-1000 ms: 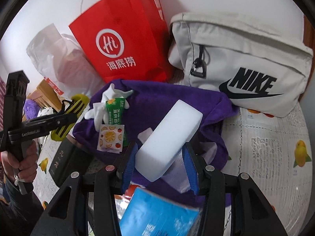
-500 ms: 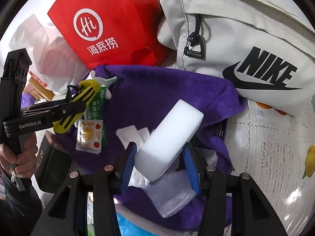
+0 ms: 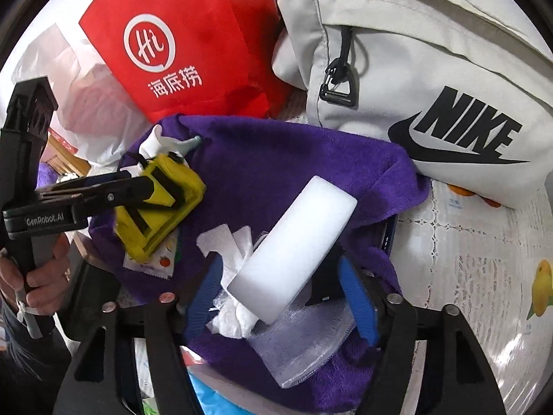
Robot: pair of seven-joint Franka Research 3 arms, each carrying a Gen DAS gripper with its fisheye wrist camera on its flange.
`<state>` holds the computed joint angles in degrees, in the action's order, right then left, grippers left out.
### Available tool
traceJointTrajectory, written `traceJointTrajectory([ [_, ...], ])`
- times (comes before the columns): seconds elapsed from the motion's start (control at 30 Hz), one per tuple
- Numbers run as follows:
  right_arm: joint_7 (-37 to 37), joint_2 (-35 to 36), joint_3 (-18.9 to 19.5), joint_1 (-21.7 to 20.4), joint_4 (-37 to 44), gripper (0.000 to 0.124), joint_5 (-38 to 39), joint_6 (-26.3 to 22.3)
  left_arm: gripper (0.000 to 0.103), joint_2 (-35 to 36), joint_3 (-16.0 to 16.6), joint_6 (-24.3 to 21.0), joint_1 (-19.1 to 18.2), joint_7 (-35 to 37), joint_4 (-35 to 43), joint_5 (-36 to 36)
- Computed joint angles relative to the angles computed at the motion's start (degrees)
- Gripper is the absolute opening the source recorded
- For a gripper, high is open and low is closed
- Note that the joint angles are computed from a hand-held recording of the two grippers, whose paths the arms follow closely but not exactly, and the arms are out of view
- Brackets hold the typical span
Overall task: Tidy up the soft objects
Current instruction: 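Open both tools to drop the pouch and foam block onto the towel, then grasp the black strap beside the blue tissue pack with the right tool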
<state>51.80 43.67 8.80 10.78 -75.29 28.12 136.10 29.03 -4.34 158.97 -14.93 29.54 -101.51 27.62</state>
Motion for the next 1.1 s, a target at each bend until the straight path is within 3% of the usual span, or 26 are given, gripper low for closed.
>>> traceJointTrajectory([
  [0.27, -0.42, -4.61, -0.10, -0.30, -5.39, 0.072, 0.92, 2.76, 0.083, -3.81, 1.04, -1.56, -1.57, -3.21, -2.71, 3.99],
  [0.57, -4.93, -15.08, 1.46, -2.35, -18.79, 0.072, 8.27, 8.35, 0.083, -13.12, 0.88, 1.40, -2.43, -12.53, -13.51, 11.59],
  [0.83, -16.14, -29.12, 1.82, -2.51, -37.64, 0.072, 20.40, 13.76, 0.083, -22.68, -3.07, 0.00, -1.66, -22.29, -24.04, 18.90],
  [0.93, -22.22, -33.70, 1.30, -1.77, -43.58, 0.072, 26.62, 13.33, 0.083, -25.81, -5.15, -1.66, -1.45, -27.03, -27.49, 21.58],
  [1.1, -31.93, -39.20, 0.21, 2.86, -52.20, 0.070, 30.24, 16.33, 0.083, -31.39, -8.32, -0.99, -0.55, -35.47, -34.34, 24.76],
])
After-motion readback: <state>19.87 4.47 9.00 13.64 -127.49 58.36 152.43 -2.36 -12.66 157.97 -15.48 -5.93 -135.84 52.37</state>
